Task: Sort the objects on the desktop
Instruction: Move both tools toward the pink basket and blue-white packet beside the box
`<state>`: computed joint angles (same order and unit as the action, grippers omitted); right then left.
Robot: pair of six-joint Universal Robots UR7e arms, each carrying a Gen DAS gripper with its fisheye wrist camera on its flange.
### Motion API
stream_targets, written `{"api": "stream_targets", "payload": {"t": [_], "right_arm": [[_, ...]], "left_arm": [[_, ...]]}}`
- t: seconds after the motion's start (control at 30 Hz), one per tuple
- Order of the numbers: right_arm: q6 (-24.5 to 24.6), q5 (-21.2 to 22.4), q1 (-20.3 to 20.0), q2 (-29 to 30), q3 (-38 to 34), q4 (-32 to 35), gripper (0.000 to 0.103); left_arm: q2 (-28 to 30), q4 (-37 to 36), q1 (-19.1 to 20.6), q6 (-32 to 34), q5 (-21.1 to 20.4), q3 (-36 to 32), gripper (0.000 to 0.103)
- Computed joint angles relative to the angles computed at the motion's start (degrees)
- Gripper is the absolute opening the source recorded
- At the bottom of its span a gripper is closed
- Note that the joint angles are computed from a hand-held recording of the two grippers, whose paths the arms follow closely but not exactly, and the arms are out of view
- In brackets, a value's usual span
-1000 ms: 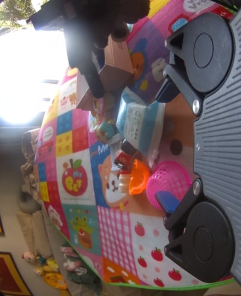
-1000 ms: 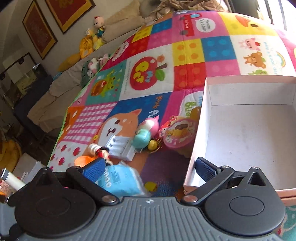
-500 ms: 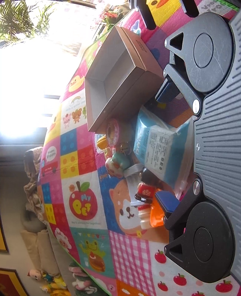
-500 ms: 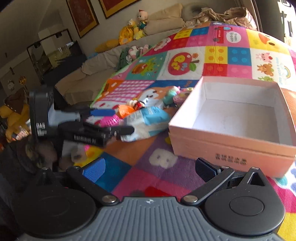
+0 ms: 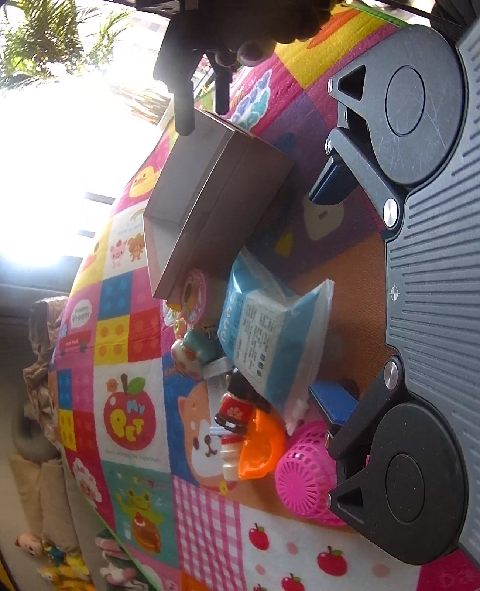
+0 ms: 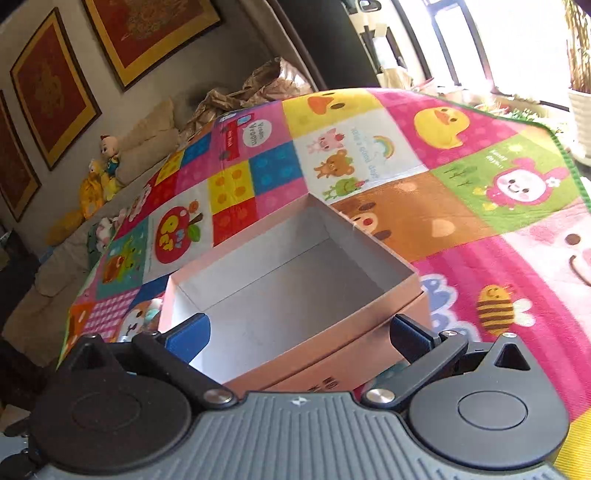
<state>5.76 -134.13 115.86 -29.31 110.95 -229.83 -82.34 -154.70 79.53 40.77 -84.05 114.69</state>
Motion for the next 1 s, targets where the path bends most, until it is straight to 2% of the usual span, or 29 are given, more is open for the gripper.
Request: {"api": "stream_targets", "payload": {"t": [0.1, 0.17, 0.23, 0.27, 0.3, 0.33, 0.4, 0.43, 0.47, 0.5, 0.53, 0.6, 0.67, 0.73, 0.77, 0.87, 1.0], "right_arm": [[2.5, 10.9, -1.5, -1.0, 1.7, 3.6, 0.103], [0.9, 11.9, -0.4, -0.7, 0.8, 6.4, 0.103], [-3.8, 10.6, 1.7, -0.5, -0.5, 7.0, 0.103], [-6.3, 9.5, 2.7, -0.5, -1.3, 7.1, 0.103], [-9.2, 6.7, 4.0, -0.3, -2.8, 7.7, 0.103], [-13.5, 1.9, 5.1, 0.6, -5.2, 7.7, 0.103], [-25.5, -9.0, 6.6, 3.9, -12.5, 4.1, 0.103], [-29.2, -12.3, 6.3, 4.3, -15.4, 3.6, 0.103], [-30.6, -13.3, 5.0, 3.8, -17.0, 4.6, 0.103], [-29.6, -13.2, 2.9, 2.4, -17.7, 7.1, 0.103], [-26.2, -11.4, 0.6, 0.2, -17.0, 11.5, 0.103], [-15.4, -5.2, -3.6, -5.1, -14.4, 22.9, 0.103], [-8.7, 0.3, -6.8, -7.9, -12.4, 27.9, 0.103], [-2.8, 8.1, -9.2, -10.5, -8.9, 30.3, 0.103], [-1.7, 10.6, -9.6, -10.9, -7.4, 29.4, 0.103], [-0.9, 13.0, -7.8, -10.3, -3.0, 24.6, 0.103], [0.5, 21.5, -5.8, -10.9, 2.4, 24.7, 0.103]], "left_arm": [[-0.8, 1.2, 0.9, -2.0, -1.5, -0.7, 0.103], [-1.5, -0.3, 0.8, -0.8, -1.8, -0.2, 0.103], [-2.2, -3.6, 0.0, 0.0, -0.9, 1.0, 0.103], [-2.4, -4.9, -0.7, -0.2, 0.5, 1.4, 0.103], [-2.5, -5.6, -1.3, -0.7, 1.7, 1.5, 0.103], [-2.6, -5.6, -1.6, -1.5, 2.2, 1.4, 0.103], [-2.5, -4.2, -1.7, -2.7, 1.5, 0.7, 0.103], [-2.3, -3.7, -1.9, -2.7, 1.4, 0.6, 0.103], [-2.2, -4.2, -2.2, -2.2, 1.7, 1.0, 0.103], [-2.1, -5.4, -2.5, -1.4, 2.2, 1.6, 0.103], [-2.0, -7.2, -2.8, -0.4, 2.7, 2.5, 0.103], [-1.8, -10.0, -2.8, 1.5, 2.9, 3.5, 0.103], [-1.6, -10.7, -2.4, 3.1, 3.2, 3.4, 0.103], [-1.3, -10.0, -1.7, 3.8, 3.5, 2.4, 0.103], [-1.2, -9.5, -1.3, 4.1, 3.5, 1.9, 0.103], [-1.0, -8.1, -0.1, 5.4, 3.2, 0.6, 0.103], [-0.4, -6.5, 0.2, 6.5, 2.6, -0.6, 0.103]]}}
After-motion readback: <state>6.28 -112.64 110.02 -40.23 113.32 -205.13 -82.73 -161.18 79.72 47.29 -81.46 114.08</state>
